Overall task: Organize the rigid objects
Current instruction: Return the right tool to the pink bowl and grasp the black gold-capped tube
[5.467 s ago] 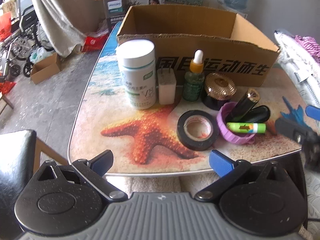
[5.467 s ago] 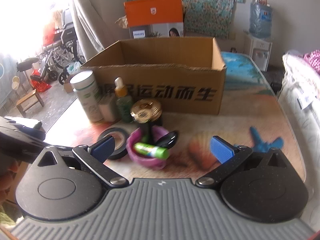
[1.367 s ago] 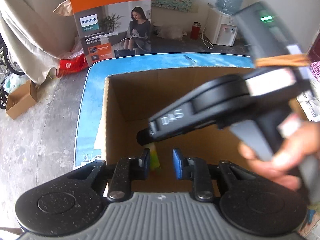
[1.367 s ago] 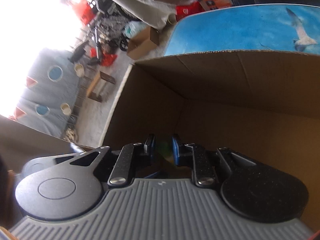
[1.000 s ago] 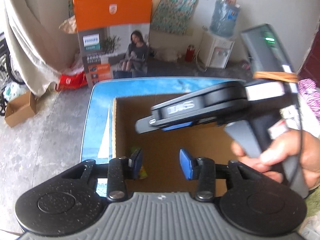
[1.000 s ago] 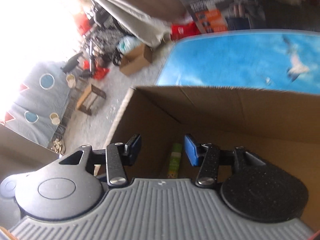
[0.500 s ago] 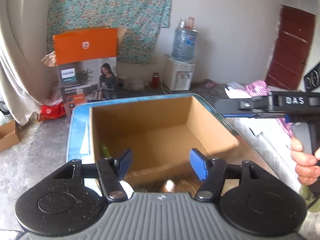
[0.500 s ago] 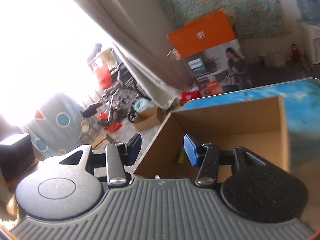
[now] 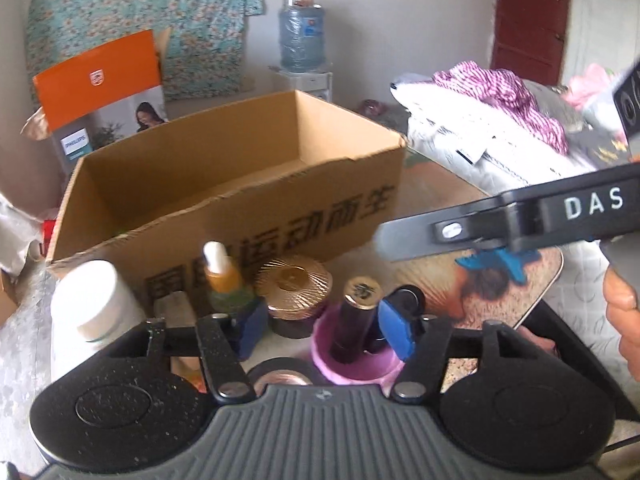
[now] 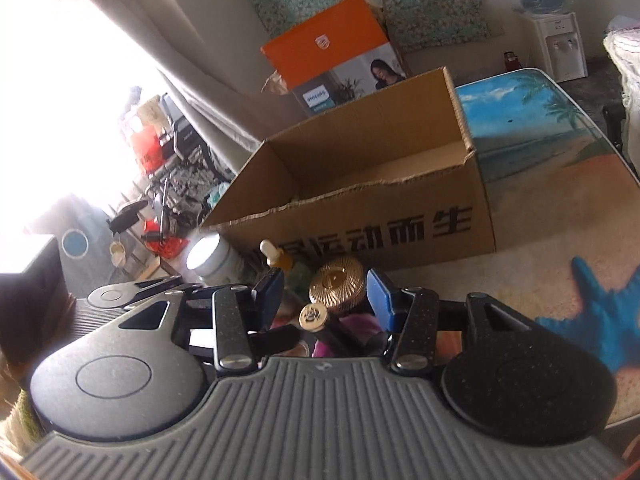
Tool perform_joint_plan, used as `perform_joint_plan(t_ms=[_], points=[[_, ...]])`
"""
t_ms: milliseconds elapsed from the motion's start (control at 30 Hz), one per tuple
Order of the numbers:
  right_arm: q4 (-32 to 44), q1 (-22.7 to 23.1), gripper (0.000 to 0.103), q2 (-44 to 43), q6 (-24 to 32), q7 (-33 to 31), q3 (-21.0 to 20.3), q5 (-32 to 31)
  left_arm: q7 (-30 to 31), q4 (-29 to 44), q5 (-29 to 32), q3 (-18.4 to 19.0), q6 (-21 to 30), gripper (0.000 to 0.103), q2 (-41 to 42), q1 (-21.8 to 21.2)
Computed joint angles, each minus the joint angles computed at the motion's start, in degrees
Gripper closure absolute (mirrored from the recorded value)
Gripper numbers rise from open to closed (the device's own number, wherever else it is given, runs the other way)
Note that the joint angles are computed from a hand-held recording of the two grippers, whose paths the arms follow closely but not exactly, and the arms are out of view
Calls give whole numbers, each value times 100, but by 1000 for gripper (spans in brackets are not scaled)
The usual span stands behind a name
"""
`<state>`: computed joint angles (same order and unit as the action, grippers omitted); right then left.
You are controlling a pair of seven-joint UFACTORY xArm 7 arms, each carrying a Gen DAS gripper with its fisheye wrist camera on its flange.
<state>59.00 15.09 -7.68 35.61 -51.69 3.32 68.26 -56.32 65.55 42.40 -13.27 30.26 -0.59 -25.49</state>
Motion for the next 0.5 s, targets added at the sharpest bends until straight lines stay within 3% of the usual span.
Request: perform_joint_plan(t_ms=[67,233,500], points=[[84,42,59,125,6,-60,56,-92,-41,23,109,4,-89,45,118,-12],[430,74,62,488,108,89,210,-385,44,126,199,78,-90,63,363,-144],[651,-32,71,811,263,226,335,-538,156,156,174,212,-240,79,498,-261]])
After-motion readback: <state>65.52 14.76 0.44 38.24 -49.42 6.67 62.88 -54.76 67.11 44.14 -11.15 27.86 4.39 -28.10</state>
